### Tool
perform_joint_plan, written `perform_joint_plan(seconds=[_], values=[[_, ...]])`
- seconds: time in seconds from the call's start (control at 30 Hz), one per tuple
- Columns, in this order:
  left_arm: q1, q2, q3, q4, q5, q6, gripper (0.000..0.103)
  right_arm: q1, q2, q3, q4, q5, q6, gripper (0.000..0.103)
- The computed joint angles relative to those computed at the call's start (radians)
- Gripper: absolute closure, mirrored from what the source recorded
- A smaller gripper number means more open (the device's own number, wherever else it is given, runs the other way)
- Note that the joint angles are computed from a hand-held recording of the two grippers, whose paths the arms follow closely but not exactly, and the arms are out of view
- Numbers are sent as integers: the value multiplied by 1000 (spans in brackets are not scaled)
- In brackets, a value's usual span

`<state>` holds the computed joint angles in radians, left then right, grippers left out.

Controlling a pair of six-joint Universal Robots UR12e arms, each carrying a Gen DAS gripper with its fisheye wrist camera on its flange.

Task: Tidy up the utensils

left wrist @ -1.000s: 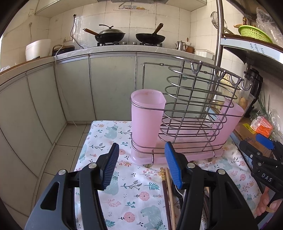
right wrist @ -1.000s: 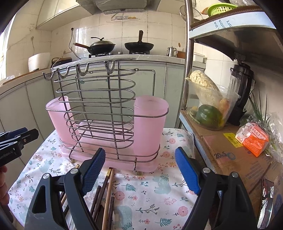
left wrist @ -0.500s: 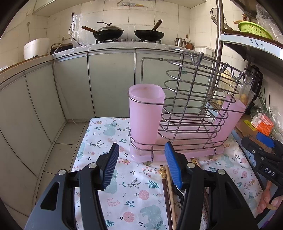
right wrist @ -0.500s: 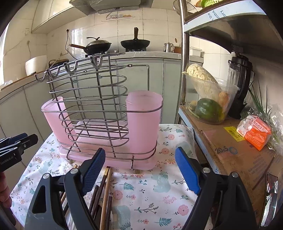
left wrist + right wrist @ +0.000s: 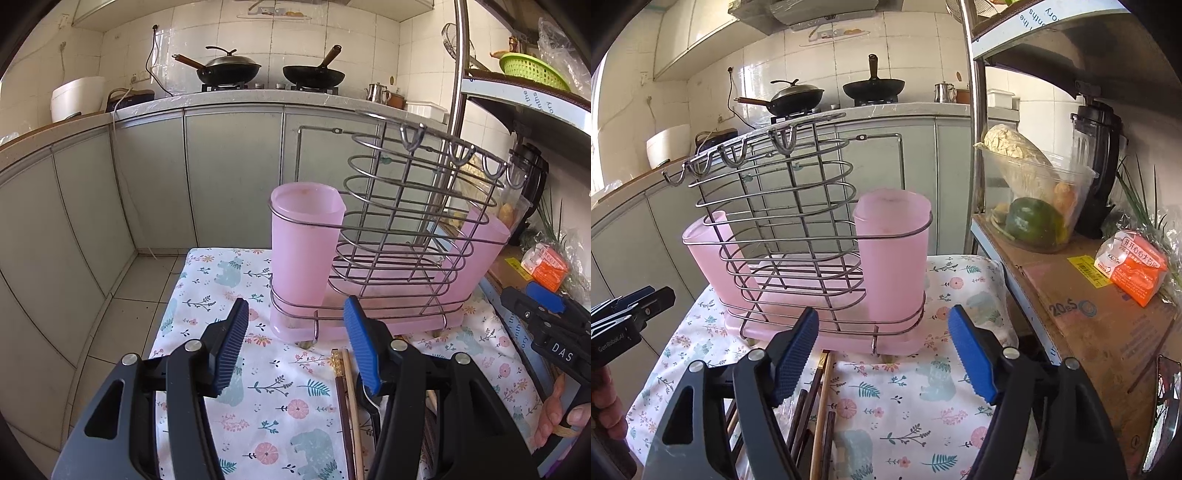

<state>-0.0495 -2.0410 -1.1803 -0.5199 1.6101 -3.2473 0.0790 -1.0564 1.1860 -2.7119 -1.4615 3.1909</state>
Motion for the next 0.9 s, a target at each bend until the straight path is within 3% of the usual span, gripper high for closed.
perform_joint_plan(seconds=[0.2, 0.33, 0.37, 0.6, 0.73, 0.83, 0.9], values=[[6, -4, 8, -21, 3, -41, 49, -1, 3, -1, 8, 7, 1, 36], [5, -4, 0, -23, -1, -16, 49, -1, 6, -1, 27, 9, -5, 37], [6, -5, 0, -24, -3, -13, 49, -1, 9, -5, 36, 10, -3, 41], [9, -11, 6, -47, -27, -3, 58, -2, 18, -18, 74, 25, -1, 45], [14, -14, 17, -90, -63, 11, 75, -5, 25, -31, 120, 50, -2, 47], [19, -17, 27, -141, -99, 21, 86, -11, 34, -54, 204, 105, -3, 51], [23, -20, 37, -189, -132, 30, 89, -16, 40, -69, 258, 142, 0, 59]])
